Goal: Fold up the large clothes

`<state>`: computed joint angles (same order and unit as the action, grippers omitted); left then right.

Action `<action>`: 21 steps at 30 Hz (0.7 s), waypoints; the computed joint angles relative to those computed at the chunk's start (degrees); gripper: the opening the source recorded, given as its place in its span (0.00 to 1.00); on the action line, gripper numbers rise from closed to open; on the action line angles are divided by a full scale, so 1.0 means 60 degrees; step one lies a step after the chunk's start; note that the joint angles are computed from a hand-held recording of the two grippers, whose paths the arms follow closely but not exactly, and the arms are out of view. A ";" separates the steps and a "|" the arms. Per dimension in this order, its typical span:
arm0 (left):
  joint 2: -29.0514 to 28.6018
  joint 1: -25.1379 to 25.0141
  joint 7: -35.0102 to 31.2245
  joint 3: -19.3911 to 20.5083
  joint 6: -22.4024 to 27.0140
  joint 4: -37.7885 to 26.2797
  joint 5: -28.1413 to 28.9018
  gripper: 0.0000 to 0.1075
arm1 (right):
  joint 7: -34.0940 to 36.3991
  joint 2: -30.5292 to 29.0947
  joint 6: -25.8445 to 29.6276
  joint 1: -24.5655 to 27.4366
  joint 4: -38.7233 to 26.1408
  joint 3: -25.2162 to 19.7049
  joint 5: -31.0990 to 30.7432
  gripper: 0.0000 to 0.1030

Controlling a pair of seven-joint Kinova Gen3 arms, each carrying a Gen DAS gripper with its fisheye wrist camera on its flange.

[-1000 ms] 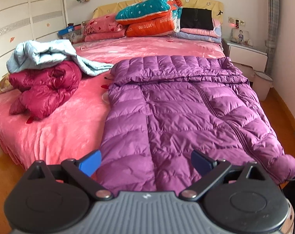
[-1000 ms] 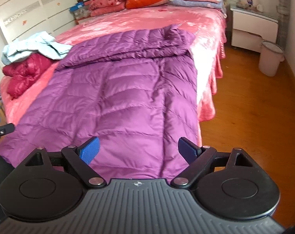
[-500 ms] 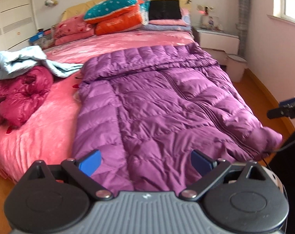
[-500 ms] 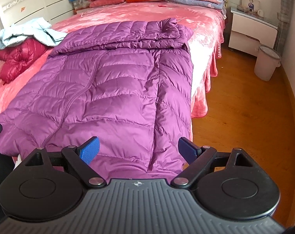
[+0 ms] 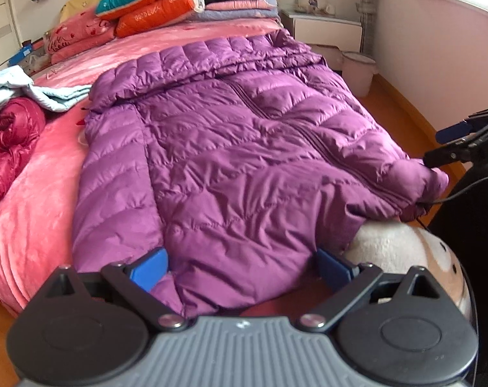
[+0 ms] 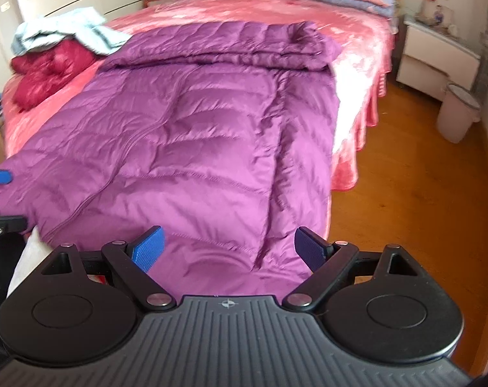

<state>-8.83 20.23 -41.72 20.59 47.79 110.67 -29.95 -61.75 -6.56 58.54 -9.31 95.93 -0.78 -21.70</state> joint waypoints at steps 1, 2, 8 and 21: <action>0.0008 0.0014 -0.0074 -0.0030 0.0003 0.0000 0.0052 0.91 | 0.0251 0.0078 0.0244 0.0005 -0.0085 0.0114 -0.0167 1.00; 0.0023 0.0025 -0.0125 -0.0036 0.0020 -0.0002 0.0069 0.91 | 0.0488 0.0153 0.0491 0.0032 -0.0171 0.0198 -0.0320 1.00; 0.0123 0.0124 -0.0534 -0.0114 0.0082 -0.0013 0.0179 0.92 | 0.0937 0.0513 0.1459 0.0112 -0.0606 -0.0013 -0.0110 1.00; 0.0427 0.0259 -0.0304 -0.0051 0.0474 -0.0099 -0.0342 0.91 | 0.1198 0.0726 0.1822 -0.0377 -0.0732 -0.0661 0.1011 1.00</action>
